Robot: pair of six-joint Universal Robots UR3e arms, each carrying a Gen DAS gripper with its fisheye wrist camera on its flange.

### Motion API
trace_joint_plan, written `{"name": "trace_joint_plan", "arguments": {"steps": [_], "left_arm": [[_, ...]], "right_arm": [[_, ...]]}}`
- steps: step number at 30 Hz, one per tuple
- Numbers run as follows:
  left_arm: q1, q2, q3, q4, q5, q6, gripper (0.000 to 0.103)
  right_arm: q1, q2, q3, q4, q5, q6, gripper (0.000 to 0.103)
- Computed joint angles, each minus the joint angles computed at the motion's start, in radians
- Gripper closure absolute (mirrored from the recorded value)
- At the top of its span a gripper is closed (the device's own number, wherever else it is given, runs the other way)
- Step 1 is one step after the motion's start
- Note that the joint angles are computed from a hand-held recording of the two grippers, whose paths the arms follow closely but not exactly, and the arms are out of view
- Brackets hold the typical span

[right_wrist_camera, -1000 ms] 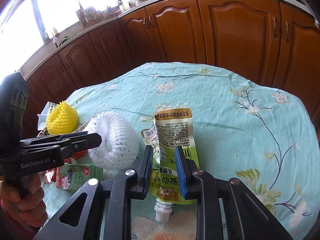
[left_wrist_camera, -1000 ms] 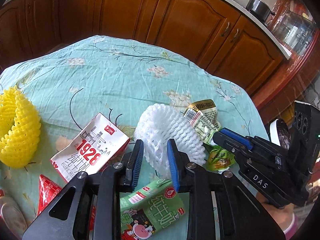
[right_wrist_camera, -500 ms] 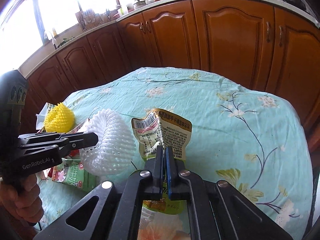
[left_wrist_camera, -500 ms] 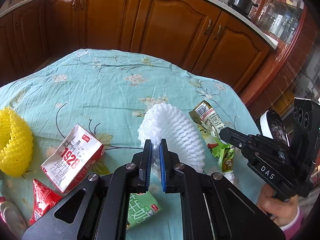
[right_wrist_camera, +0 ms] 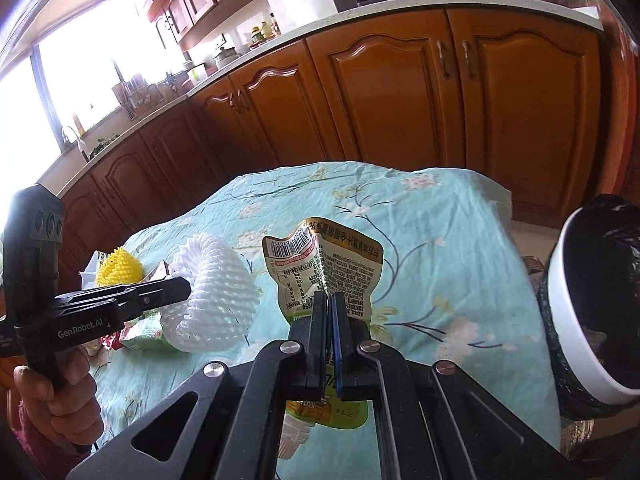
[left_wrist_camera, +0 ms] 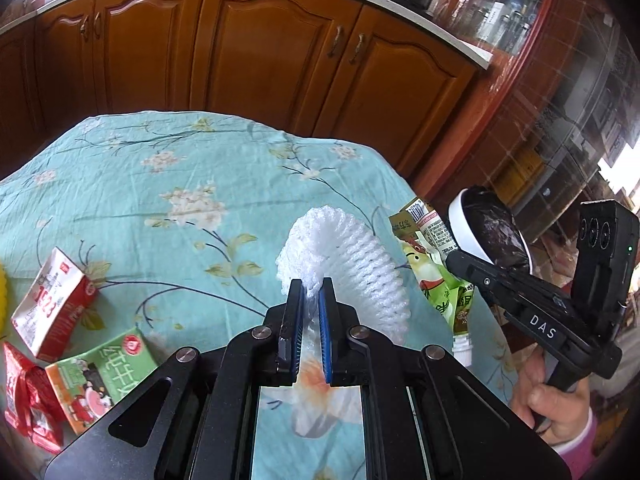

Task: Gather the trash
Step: 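Carry the white foam net and beige pouch over the bin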

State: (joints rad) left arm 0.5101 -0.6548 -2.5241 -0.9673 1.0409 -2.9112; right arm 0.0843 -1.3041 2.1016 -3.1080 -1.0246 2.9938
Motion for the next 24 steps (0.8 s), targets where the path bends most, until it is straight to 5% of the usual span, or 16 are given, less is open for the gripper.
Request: {"name": "trace_joint_plan", "arguments": {"steps": [9,24], "left_arm": [[-0.379,-0.351,0.065,0.404,0.172,-0.248,0.097],[-0.753,-0.777,0.373,0.584,0.346,-0.414,0.096]], "right_arm": [[-0.191,-0.193,0.217,0.007,0.072,-0.071,0.101],[-0.508,-0.428,0.374,0.168,0.206,-0.227,0.101]]}}
